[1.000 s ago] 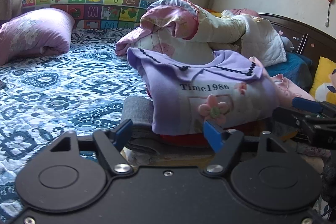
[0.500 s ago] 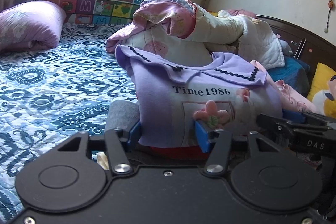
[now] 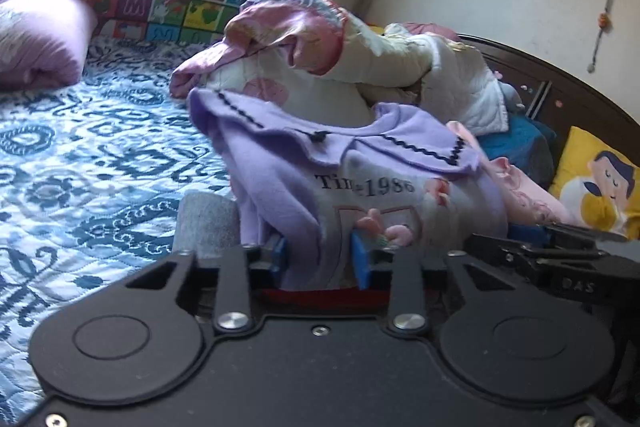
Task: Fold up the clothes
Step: 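Lift the lilac sweatshirt off the stack with both grippers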
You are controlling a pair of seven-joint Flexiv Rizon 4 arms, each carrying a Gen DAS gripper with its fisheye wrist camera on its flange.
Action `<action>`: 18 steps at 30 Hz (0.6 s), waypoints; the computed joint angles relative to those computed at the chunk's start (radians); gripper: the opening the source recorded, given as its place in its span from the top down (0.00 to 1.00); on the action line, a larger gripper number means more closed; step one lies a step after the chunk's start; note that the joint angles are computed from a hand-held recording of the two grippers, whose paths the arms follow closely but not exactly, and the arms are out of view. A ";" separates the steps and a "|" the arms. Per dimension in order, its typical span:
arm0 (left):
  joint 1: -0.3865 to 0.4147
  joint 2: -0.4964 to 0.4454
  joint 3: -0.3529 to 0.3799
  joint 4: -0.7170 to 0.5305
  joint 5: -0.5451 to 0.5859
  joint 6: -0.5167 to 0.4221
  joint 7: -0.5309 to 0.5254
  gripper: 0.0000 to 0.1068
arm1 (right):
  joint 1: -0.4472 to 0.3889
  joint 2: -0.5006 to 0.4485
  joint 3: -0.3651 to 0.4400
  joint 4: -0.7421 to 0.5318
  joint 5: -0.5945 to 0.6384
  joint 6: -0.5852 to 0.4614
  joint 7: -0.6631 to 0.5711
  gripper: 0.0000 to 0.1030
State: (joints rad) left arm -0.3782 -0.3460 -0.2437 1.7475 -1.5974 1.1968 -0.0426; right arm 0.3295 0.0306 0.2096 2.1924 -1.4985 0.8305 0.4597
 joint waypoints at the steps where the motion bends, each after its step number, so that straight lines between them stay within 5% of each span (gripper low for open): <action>1: 0.001 0.013 0.001 0.011 -0.006 -0.007 0.011 0.77 | 0.001 0.007 0.003 0.002 0.008 -0.004 -0.013 0.50; 8: 0.014 0.140 0.044 0.106 -0.022 -0.101 0.062 0.87 | 0.003 0.096 0.034 0.030 0.005 0.039 0.006 0.70; 18: 0.048 0.383 0.165 0.305 0.051 -0.281 -0.008 0.89 | 0.068 0.150 0.128 -0.011 0.067 0.008 0.027 0.73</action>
State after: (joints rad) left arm -0.3298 0.0368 -0.0789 2.0529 -1.5463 0.9159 -0.0503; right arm 0.3974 0.1810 0.3372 2.1815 -1.4311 0.8388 0.4870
